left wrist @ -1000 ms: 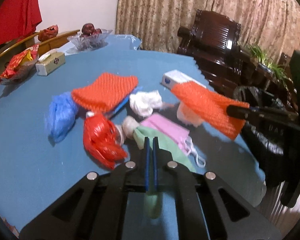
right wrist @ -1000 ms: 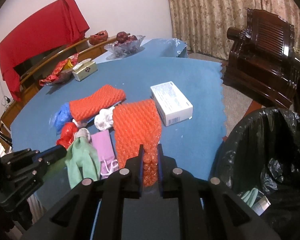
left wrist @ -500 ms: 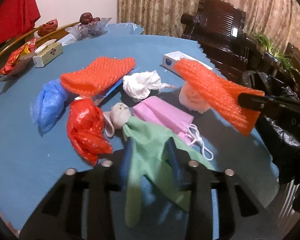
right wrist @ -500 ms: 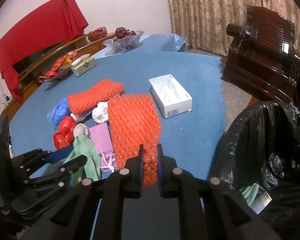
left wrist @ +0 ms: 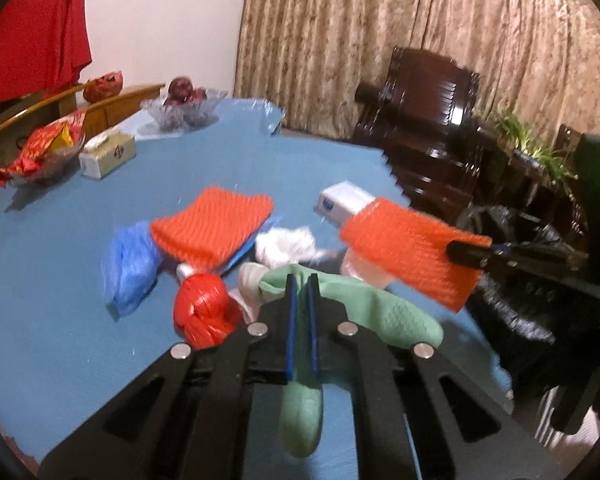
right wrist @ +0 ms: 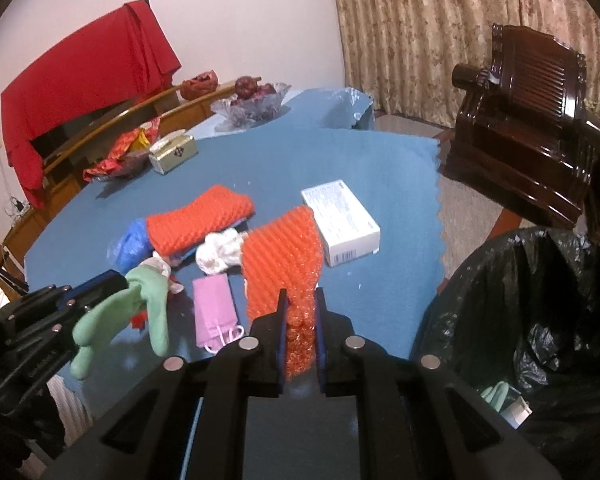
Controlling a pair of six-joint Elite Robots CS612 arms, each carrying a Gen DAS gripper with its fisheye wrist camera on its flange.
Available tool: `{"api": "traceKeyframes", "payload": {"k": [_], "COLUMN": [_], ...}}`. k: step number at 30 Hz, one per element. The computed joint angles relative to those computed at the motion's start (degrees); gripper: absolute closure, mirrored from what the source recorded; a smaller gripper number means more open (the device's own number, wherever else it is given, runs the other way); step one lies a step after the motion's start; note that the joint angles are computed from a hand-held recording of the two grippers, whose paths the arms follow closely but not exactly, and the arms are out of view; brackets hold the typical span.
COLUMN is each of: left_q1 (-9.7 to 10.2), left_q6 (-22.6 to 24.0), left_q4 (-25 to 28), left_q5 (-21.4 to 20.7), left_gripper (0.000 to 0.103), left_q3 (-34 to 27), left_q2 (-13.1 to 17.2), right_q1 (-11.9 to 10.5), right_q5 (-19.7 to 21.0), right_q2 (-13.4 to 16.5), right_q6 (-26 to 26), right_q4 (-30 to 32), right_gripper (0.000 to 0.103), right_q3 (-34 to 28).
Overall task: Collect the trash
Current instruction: 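Lift the held glove and foam net off the table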
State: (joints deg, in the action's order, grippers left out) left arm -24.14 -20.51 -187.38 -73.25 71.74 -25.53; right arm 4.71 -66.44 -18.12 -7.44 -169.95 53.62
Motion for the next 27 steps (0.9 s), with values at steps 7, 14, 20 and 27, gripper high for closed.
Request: {"api": "traceKeyframes", "payload": {"k": [7,14,20,27], "left_q1": [-0.37,-0.91,-1.37,-2.17], "left_q6": [0.9,3.3,4.7,6.1], "left_q4": [-3.9,-4.2,-4.8,-4.8], "left_q5": [-0.8,-1.7,-3.2,-5.6], "left_gripper": [0.099,0.099,0.100,0.100], "left_q3": [-0.5,-2.3,-3.8,-6.1], "left_q2": [-0.3,-0.2,0.2,1.1], "right_q1": [-0.3,-0.9,-1.8,-2.9], "right_q5": [0.4,0.0,-0.2,-2.3], "right_q2": [-0.9,-2.3,-3.8,-5.3], "right_q6": [1.2,2.5,3.7,5.7], "right_q4": [-3.0,-5.8,-8.7,-12.1], "right_gripper": [0.092,0.092,0.092,0.092], "right_q3": [0.8,2.5,5.1,8.1]}}
